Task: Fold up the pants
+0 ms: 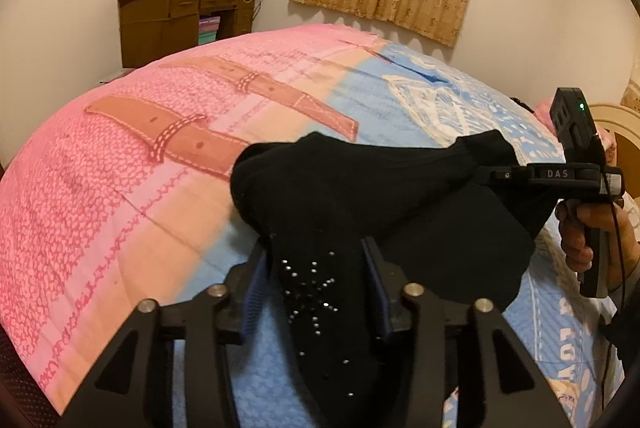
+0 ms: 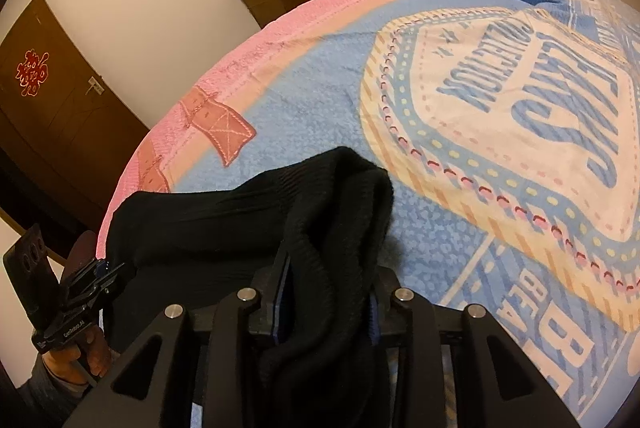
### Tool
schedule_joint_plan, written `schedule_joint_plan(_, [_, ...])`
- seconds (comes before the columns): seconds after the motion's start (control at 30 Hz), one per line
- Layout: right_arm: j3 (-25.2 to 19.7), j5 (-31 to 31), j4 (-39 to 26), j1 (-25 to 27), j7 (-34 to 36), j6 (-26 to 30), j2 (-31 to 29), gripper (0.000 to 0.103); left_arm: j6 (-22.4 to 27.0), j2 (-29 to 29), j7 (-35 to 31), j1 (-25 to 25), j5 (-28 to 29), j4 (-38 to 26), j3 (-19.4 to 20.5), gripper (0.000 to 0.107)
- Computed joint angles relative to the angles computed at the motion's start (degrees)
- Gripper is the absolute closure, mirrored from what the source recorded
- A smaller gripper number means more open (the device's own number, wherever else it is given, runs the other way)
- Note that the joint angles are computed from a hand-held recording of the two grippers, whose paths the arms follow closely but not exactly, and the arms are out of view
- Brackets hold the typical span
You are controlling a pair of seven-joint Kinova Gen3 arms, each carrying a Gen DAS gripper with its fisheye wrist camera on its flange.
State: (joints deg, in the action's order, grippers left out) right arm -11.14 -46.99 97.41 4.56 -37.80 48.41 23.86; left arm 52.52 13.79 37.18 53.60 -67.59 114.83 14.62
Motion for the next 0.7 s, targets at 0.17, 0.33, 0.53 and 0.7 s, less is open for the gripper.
schedule_joint_plan(0.17, [-0.05,0.08,0.29,-0.26,-0.74,-1.92,0.52,0.054,0.81,0.29,0.32,0.28,0.46,-0.09,-0.12,0.047])
schedule_joint_plan(0.33, [0.13,-0.27,2.39,0.33,-1.15,-3.13,-1.90,0.048,3.51,0.24,0.35,1.38,1.00,-0.80,0.59,0.045])
schedule_joint_plan(0.53, [1.62,0.62,4.86,-0.44,-2.90,-5.68,-5.79,0.046,8.92,0.79,-1.36,3.43,2.32,-2.86,1.07,0.041])
schedule_joint_plan(0.7, [2.87,-3.35,7.18,1.43,-2.37,-7.49,-9.54,0.046,14.32,0.21,0.37,6.08,1.04,-3.33,2.23,0.032])
